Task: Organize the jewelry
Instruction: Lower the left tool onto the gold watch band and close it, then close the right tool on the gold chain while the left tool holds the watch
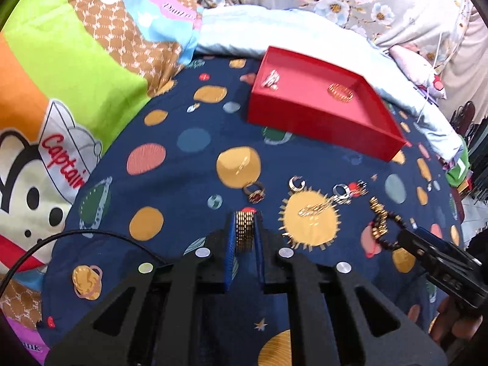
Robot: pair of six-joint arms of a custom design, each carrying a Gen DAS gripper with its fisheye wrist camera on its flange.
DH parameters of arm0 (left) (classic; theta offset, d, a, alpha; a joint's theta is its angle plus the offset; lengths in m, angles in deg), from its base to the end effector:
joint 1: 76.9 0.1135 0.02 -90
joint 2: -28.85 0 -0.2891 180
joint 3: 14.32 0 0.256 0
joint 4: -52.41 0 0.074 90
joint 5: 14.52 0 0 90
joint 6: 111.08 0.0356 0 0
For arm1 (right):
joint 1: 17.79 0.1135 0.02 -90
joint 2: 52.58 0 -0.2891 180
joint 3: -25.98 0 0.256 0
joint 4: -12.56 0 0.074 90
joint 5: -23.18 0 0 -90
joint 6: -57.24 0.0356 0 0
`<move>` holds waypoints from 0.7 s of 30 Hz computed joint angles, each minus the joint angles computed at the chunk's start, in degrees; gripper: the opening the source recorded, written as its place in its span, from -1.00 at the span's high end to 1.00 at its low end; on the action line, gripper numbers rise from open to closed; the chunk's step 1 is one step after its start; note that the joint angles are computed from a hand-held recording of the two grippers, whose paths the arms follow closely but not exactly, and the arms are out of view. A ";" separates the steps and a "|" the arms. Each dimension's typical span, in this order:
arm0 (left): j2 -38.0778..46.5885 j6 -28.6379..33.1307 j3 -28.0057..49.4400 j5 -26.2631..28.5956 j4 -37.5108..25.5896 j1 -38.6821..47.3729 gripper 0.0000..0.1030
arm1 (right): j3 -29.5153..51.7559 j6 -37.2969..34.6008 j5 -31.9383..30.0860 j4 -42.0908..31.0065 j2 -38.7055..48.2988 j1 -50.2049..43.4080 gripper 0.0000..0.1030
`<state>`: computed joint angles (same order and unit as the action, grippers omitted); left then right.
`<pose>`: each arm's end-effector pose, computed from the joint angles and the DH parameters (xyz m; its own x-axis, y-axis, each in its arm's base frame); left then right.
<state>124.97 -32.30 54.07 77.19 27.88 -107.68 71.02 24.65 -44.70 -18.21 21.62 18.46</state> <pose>0.2954 -0.1772 0.1952 -0.7690 0.2317 -0.5958 0.3849 0.9119 -0.1422 0.1841 0.1184 0.1744 -0.7093 0.4478 -0.5444 0.3749 0.8936 0.2466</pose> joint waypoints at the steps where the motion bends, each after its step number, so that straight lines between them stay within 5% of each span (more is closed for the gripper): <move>1: -0.27 -0.02 0.25 0.18 -0.16 -0.16 0.79 | 0.54 -1.21 -0.43 0.49 0.71 -0.84 0.00; 6: -0.12 -0.25 1.52 0.56 -0.64 -0.91 0.79 | 2.81 -4.91 -2.57 2.87 4.40 -3.00 0.48; 21: 0.58 -0.44 2.10 1.11 -0.81 -0.37 0.79 | 4.16 -6.56 -5.78 7.13 9.11 -4.11 0.86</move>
